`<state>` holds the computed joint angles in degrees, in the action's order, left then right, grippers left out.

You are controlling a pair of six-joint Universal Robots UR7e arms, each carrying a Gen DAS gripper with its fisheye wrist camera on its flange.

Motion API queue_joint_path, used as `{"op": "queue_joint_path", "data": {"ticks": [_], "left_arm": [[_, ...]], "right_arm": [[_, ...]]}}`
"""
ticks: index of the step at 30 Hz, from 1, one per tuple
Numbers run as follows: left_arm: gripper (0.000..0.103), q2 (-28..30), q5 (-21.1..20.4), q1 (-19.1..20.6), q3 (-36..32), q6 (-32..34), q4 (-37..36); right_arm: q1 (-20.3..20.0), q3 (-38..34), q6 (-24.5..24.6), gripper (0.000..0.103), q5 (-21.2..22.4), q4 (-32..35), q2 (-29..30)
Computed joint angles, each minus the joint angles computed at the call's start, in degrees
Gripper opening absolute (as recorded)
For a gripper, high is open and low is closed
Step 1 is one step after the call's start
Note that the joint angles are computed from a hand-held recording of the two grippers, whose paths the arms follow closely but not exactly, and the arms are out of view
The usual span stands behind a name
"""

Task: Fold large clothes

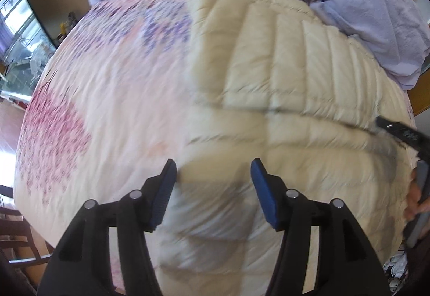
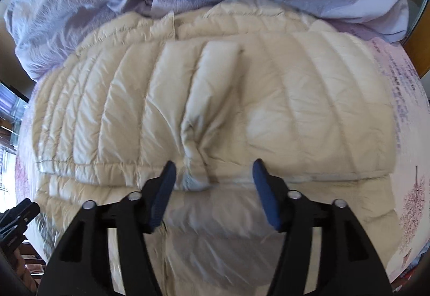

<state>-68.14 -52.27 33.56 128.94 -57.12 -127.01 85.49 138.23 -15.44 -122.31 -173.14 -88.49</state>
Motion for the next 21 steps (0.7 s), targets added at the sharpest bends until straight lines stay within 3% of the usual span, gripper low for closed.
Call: {"op": "queue_joint_path", "data": {"ticks": [4, 9, 13, 15, 18, 21], "left_arm": [[0.063, -5.7, -1.5, -0.8, 4.6, -1.5, 0.4], [0.073, -12.3, -5.2, -2.5, 9.8, -2.6, 0.9], [0.074, -16.1, -7.3, -3.8, 12.5, -4.6, 3.1], [0.074, -17.4, -8.6, -4.1, 13.7, -5.4, 2.7], [0.073, -18.1, -10.6, -4.2, 15.2, -5.1, 0.1], [0.073, -17.7, -12.1, -4.5, 15.8, -4.8, -1.5]], "right_arm": [[-2.6, 2.6, -2.9, 0.066, 3.4, 5.9, -9.1], [-11.6, 7.2, -9.7, 0.068, 6.5, 15.9, -26.7], [-26.0, 9.6, -16.5, 0.068, 11.3, 28.3, -43.7], [-33.2, 10.0, -20.2, 0.068, 14.7, 33.4, -49.4], [-45.6, 9.9, -27.1, 0.068, 22.2, 41.6, -56.9], [-53.3, 9.9, -33.1, 0.068, 26.2, 46.8, -60.5]]}}
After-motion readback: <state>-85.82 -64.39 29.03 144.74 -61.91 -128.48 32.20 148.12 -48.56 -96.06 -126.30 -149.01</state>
